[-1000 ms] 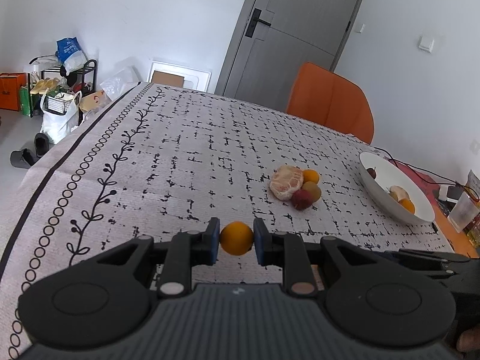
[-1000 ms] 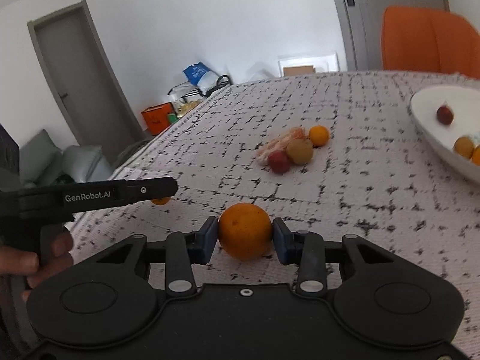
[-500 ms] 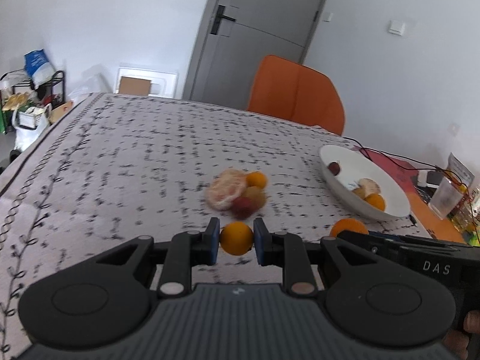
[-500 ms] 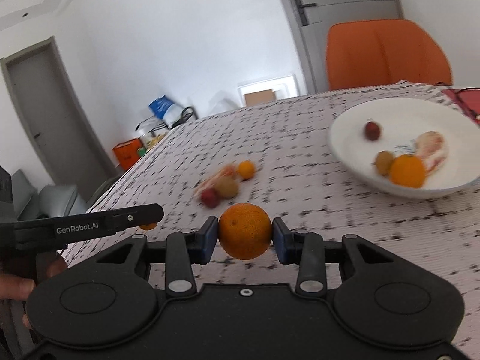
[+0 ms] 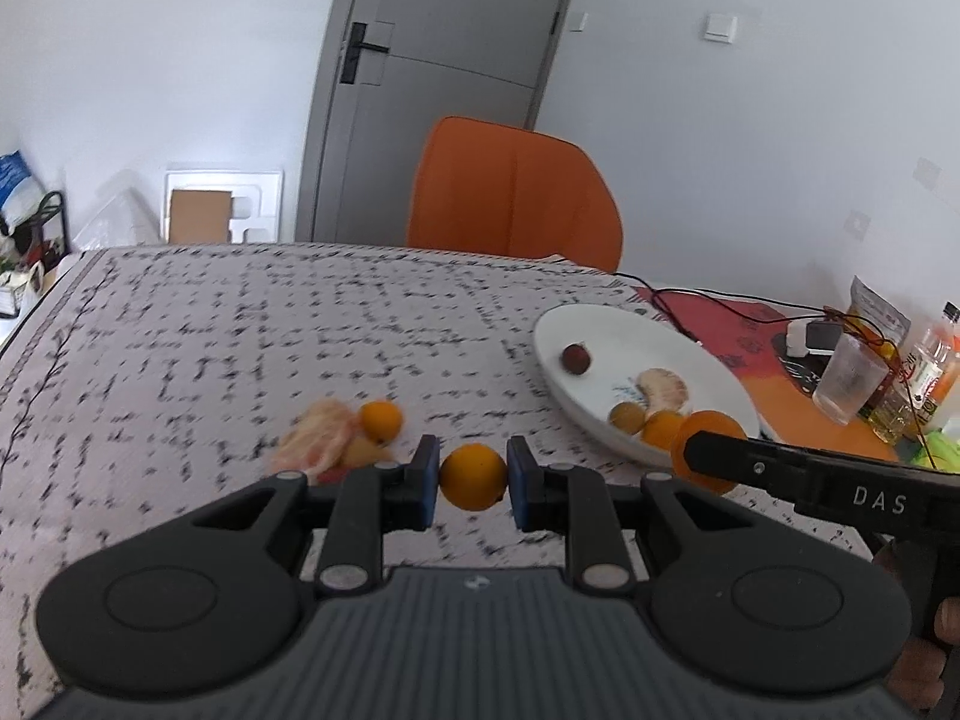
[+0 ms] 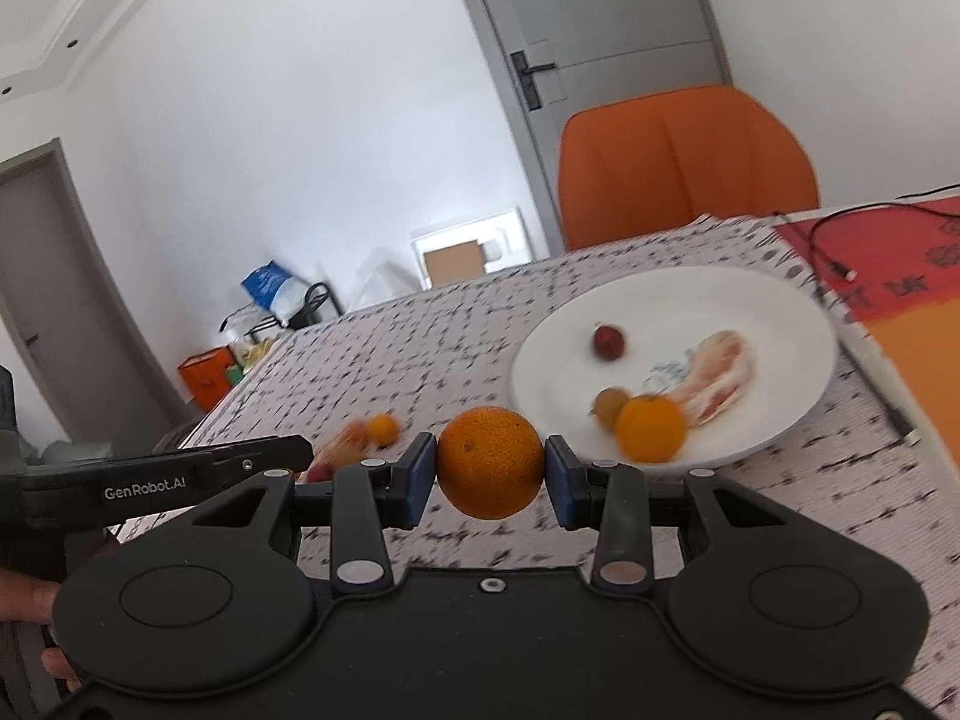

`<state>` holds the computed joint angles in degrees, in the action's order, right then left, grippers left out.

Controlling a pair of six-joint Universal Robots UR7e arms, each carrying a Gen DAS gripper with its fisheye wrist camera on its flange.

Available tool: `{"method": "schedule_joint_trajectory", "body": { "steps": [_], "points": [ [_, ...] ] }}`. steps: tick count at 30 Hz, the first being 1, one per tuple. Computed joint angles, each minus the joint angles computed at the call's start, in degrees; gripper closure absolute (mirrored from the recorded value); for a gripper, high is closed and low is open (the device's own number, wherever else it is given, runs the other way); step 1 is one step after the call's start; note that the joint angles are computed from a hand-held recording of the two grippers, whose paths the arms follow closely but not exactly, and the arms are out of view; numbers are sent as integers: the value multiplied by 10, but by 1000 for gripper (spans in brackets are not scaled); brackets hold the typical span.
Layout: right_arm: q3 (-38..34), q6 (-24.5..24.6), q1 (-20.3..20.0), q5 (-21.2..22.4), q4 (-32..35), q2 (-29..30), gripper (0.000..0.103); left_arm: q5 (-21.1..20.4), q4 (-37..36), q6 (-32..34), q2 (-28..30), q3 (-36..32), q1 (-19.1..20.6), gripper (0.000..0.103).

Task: Organize fruits
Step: 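Carry both held oranges over the white bowl with both tools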

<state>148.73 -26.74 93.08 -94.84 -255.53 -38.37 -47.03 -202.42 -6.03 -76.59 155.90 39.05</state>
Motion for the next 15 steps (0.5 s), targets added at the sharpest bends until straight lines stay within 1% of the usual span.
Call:
{"method": "schedule_joint_trajectory", "body": {
  "steps": [15],
  "points": [
    [10, -10, -63, 43, 7, -62, 66, -22, -23, 39, 97, -67, 7, 81]
  ]
}}
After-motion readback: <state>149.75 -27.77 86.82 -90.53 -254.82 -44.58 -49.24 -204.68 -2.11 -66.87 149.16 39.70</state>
